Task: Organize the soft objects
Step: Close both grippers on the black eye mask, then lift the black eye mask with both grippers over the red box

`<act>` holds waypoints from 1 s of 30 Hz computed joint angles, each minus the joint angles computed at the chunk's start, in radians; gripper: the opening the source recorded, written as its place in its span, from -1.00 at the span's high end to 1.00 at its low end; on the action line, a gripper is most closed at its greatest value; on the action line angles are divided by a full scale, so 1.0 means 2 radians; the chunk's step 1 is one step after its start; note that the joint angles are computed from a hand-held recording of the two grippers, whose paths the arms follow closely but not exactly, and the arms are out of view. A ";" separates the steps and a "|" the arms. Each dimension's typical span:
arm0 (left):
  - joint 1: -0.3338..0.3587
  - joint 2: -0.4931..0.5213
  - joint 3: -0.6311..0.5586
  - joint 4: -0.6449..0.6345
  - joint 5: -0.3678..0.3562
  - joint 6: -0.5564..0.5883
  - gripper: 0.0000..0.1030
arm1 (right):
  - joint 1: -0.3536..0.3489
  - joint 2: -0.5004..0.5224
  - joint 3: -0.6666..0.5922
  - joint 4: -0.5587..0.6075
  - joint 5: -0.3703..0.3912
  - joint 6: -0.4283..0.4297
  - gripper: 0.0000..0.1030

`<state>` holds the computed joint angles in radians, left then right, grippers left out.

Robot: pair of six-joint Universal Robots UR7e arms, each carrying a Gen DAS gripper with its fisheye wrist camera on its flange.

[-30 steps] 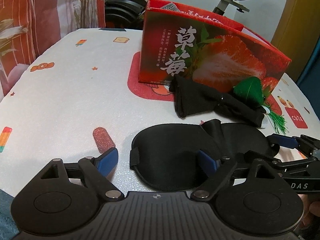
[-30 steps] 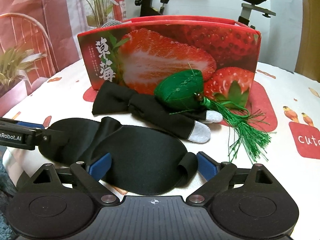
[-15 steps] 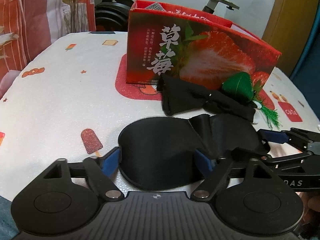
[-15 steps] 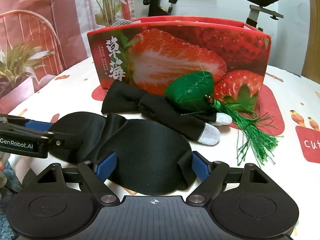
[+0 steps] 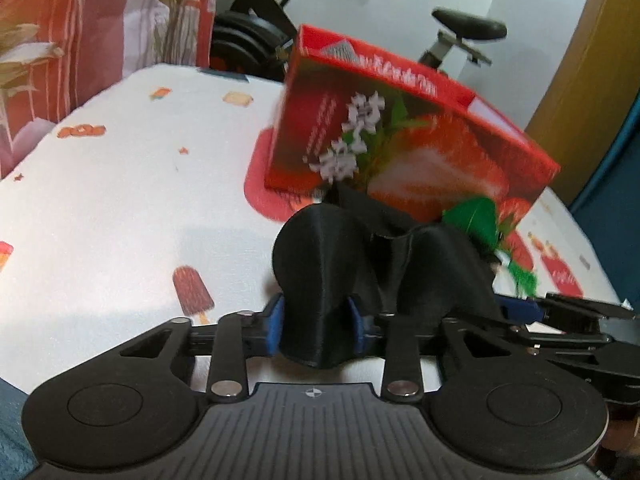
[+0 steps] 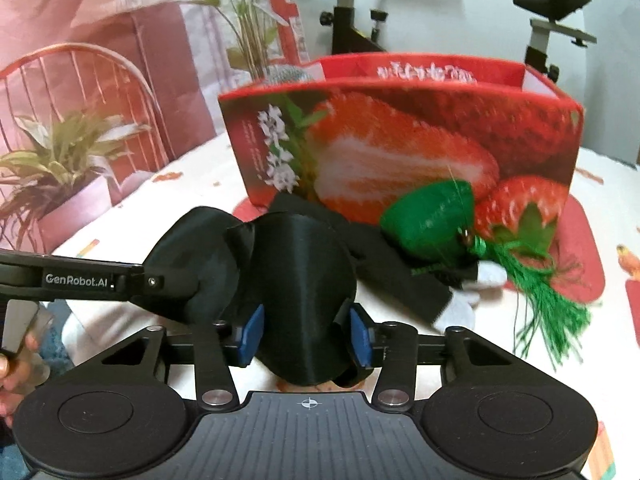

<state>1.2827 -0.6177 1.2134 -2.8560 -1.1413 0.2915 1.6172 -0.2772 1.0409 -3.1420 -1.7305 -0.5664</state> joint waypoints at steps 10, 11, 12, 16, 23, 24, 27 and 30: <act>-0.005 -0.009 0.020 -0.072 -0.039 0.030 0.49 | -0.001 -0.013 0.009 -0.037 0.040 0.013 0.40; -0.006 -0.010 0.022 -0.081 -0.041 0.034 0.49 | -0.001 -0.013 0.007 -0.040 0.044 0.009 0.42; -0.008 -0.009 0.022 -0.090 -0.042 0.037 0.49 | 0.000 -0.014 0.007 -0.043 0.048 0.006 0.42; -0.012 -0.006 0.013 -0.109 -0.054 0.044 0.49 | 0.006 -0.014 -0.003 -0.058 0.059 -0.016 0.43; -0.024 0.012 -0.037 -0.121 -0.075 0.073 0.49 | 0.017 -0.012 -0.056 -0.028 0.076 -0.027 0.45; -0.026 0.016 -0.049 -0.118 -0.079 0.078 0.49 | 0.019 -0.009 -0.071 -0.018 0.077 -0.028 0.45; -0.029 0.037 -0.106 -0.084 -0.093 0.084 0.49 | 0.023 0.001 -0.123 0.017 0.081 -0.027 0.45; -0.032 0.069 -0.176 -0.044 -0.101 0.095 0.49 | 0.025 0.020 -0.195 0.070 0.075 -0.026 0.46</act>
